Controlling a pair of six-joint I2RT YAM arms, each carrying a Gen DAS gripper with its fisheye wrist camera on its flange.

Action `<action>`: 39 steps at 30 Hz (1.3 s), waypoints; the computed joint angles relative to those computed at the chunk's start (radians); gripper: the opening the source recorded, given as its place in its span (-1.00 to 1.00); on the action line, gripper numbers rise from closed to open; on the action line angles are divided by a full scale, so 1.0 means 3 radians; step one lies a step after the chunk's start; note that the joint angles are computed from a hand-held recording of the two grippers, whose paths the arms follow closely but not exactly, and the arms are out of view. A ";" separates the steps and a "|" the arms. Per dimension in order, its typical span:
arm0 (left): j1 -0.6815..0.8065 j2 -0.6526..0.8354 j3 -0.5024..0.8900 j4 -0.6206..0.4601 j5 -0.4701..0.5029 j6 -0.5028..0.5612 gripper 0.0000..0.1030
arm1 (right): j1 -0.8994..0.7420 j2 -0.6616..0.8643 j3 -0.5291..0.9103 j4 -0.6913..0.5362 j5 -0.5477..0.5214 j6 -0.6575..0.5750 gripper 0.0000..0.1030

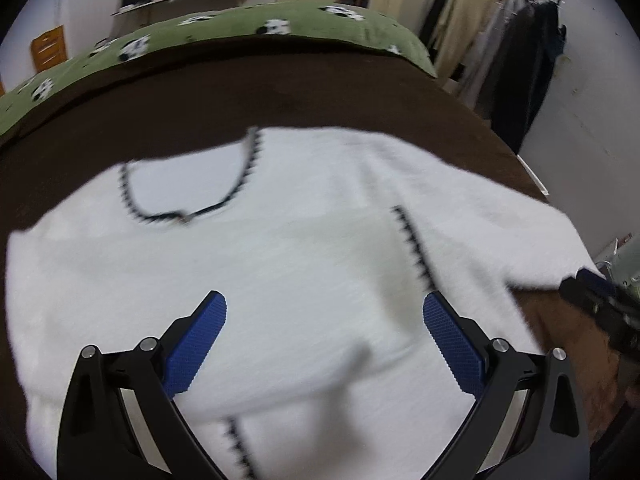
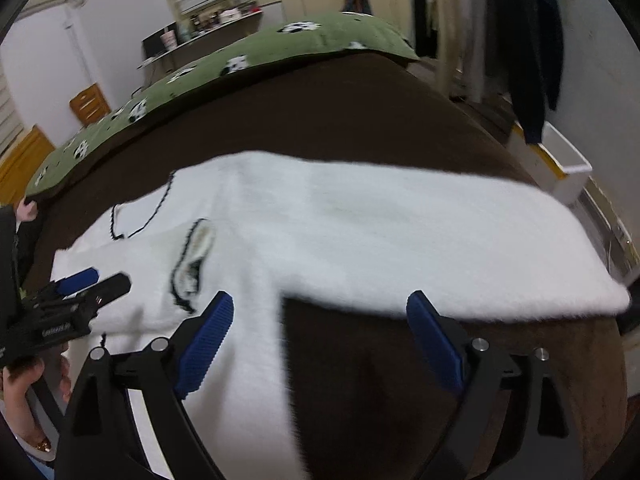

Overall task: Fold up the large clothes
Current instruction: 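Lift the front edge with the right gripper and fold the side panel over the body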

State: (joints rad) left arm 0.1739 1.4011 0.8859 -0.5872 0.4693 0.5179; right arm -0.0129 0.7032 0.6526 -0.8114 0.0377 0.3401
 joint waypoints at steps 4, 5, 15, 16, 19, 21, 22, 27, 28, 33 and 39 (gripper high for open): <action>-0.0419 -0.0011 -0.0109 0.0242 -0.0162 -0.0293 0.87 | -0.0736 -0.0231 -0.0133 -0.0131 -0.0415 -0.0413 0.72; -0.0537 0.0010 -0.0135 0.0320 -0.0233 -0.0371 0.87 | -0.0918 -0.0262 -0.0156 -0.0163 -0.0517 -0.0529 0.72; -0.1067 0.0156 -0.0352 0.0663 -0.0639 -0.0633 0.87 | -0.3492 -0.0179 -0.0220 -0.0614 -0.1987 -0.2194 0.73; -0.1087 0.0146 -0.0387 0.0707 -0.0680 -0.0633 0.88 | -0.3682 -0.0103 -0.0213 -0.0637 -0.2094 -0.2329 0.73; -0.1174 0.0164 -0.0420 0.0758 -0.0821 -0.0623 0.88 | -0.4234 0.0250 -0.0157 -0.0767 -0.2384 -0.2796 0.74; -0.1222 0.0152 -0.0443 0.0781 -0.0882 -0.0635 0.88 | -0.4612 0.0515 -0.0077 -0.0865 -0.2551 -0.3119 0.74; -0.1213 0.0161 -0.0448 0.0813 -0.0881 -0.0628 0.88 | -0.4803 0.0630 -0.0035 -0.0895 -0.2649 -0.3228 0.74; -0.1194 0.0159 -0.0489 0.0887 -0.0864 -0.0624 0.88 | -0.5552 0.1948 0.0443 -0.1204 -0.3248 -0.3530 0.74; -0.1213 0.0154 -0.0508 0.0906 -0.0888 -0.0629 0.88 | -0.5617 0.2153 0.0532 -0.1205 -0.3285 -0.3478 0.74; -0.1211 0.0136 -0.0563 0.0979 -0.0880 -0.0628 0.89 | -0.5855 0.2867 0.0796 -0.1104 -0.3574 -0.3172 0.61; -0.1259 0.0127 -0.0620 0.1048 -0.0939 -0.0654 0.89 | -0.5640 0.3023 0.0827 -0.0323 -0.3617 -0.2220 0.29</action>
